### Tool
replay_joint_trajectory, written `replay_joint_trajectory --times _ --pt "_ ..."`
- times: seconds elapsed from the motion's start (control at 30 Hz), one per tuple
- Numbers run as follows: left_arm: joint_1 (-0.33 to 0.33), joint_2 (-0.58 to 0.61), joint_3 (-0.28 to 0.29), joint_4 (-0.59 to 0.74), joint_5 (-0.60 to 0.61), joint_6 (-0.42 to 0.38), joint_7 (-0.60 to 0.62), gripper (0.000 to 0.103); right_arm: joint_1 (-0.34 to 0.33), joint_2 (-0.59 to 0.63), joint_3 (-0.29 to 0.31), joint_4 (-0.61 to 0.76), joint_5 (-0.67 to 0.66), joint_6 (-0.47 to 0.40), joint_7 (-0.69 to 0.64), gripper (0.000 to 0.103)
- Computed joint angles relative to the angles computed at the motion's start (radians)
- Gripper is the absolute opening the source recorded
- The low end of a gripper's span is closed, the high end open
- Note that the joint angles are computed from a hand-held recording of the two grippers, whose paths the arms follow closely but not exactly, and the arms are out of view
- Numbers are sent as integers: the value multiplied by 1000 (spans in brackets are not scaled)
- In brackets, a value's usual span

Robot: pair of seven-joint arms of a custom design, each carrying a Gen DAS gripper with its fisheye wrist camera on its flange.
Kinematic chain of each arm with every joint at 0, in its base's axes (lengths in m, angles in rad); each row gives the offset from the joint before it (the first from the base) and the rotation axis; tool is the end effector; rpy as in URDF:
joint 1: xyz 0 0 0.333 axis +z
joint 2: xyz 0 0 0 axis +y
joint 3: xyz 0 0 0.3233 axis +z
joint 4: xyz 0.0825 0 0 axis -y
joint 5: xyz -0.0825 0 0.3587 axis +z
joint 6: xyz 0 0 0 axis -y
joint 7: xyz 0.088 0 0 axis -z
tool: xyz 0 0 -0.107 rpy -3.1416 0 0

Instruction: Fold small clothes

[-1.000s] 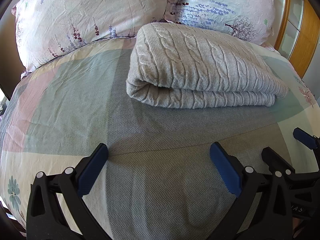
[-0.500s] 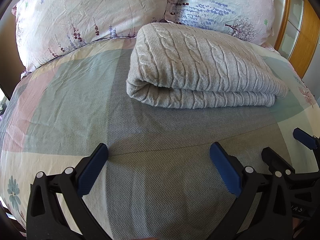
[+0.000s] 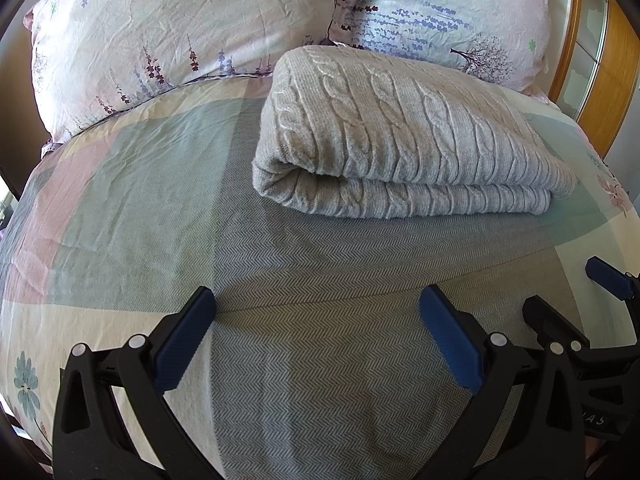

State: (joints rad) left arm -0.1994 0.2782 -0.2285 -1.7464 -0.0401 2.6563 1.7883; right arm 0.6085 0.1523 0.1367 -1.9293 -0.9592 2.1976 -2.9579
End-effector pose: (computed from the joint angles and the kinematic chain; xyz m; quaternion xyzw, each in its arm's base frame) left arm 0.6074 -0.2577 0.5078 -0.4480 0.8362 -0.2705 0.1640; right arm 0.4559 0.3770 0.4538 -0.4839 0.7865 -0.3152 0.2187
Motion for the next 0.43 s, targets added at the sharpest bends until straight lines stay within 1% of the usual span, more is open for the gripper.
replay_joint_trajectory --times 0.43 --pt "-2 1 1 2 1 0 -2 101 1 2 -1 1 -1 -1 2 102"
